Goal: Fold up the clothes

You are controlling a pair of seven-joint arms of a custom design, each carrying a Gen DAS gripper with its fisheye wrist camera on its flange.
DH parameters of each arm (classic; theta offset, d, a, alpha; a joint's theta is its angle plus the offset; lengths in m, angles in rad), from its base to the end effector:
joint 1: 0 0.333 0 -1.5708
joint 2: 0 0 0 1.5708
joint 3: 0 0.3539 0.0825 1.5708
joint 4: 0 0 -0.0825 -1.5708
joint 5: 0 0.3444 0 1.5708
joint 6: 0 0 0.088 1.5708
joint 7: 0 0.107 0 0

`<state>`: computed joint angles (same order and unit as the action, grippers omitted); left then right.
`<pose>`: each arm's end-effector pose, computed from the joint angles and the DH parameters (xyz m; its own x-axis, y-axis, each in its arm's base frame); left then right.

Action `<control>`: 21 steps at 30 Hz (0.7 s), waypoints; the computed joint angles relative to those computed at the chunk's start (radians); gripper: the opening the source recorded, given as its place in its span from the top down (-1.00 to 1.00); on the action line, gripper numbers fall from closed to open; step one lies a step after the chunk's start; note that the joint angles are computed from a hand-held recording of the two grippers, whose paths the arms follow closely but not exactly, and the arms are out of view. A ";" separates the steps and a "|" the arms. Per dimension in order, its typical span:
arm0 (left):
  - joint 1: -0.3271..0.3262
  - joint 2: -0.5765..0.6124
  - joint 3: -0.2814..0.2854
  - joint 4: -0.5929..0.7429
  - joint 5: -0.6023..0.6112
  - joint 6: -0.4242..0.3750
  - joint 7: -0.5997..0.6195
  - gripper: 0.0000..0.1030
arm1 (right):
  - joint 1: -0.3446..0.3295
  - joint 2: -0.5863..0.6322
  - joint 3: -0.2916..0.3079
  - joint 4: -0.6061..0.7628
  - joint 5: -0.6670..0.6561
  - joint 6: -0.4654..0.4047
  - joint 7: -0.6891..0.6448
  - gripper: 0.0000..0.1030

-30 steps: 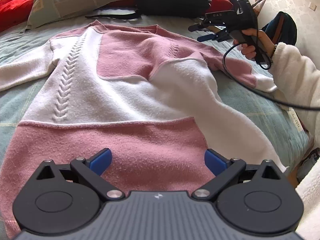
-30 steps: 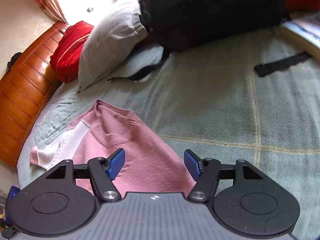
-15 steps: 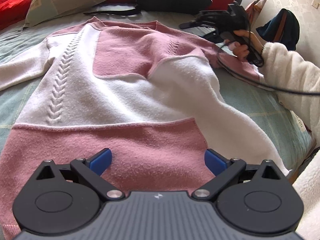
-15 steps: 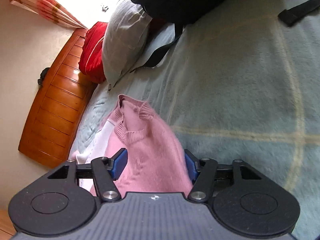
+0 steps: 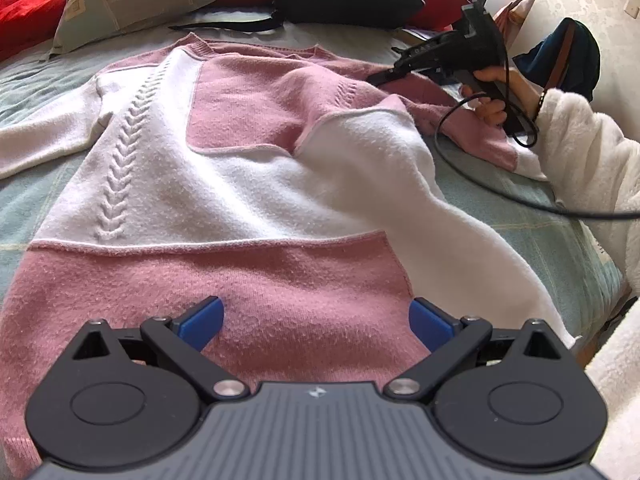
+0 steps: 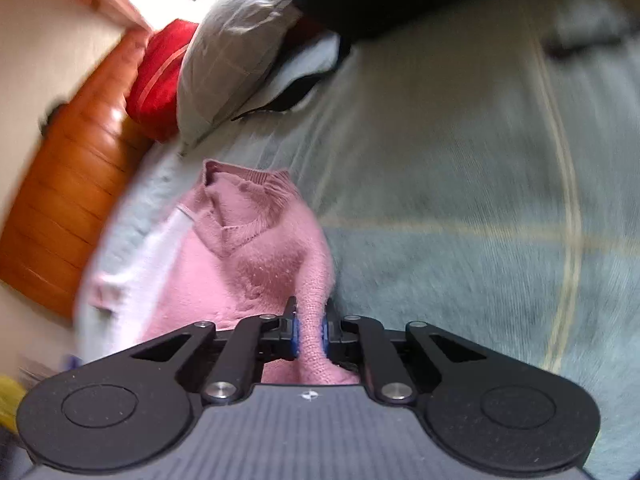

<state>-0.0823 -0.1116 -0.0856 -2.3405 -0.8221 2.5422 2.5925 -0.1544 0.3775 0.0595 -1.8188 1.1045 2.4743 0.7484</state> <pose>0.4744 -0.0723 0.4706 -0.5793 -0.7877 0.2094 -0.7387 0.3987 -0.5435 0.6440 -0.0685 0.4171 0.0829 -0.8201 -0.5662 -0.8451 0.2433 -0.4760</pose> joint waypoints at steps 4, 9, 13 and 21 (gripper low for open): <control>0.002 0.000 -0.002 -0.003 0.019 0.016 -0.020 -0.92 | 0.064 -0.027 -0.016 0.001 -0.109 0.162 0.057 0.76; 0.002 -0.009 0.007 -0.005 0.000 0.007 0.007 -0.92 | 0.081 0.021 -0.028 0.090 -0.252 0.236 0.239 0.76; 0.005 -0.007 0.011 -0.006 -0.016 0.010 0.020 -0.92 | 0.117 0.079 -0.072 0.147 -0.438 0.236 0.421 0.76; 0.012 -0.015 0.016 -0.016 -0.021 0.005 0.035 -0.92 | 0.009 0.060 0.042 0.082 -0.401 0.278 0.473 0.45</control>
<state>-0.0701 -0.1261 -0.0701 -2.3564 -0.8432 2.5470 2.6280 -0.1456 0.4376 0.1013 -1.7364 0.7032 2.7523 1.2218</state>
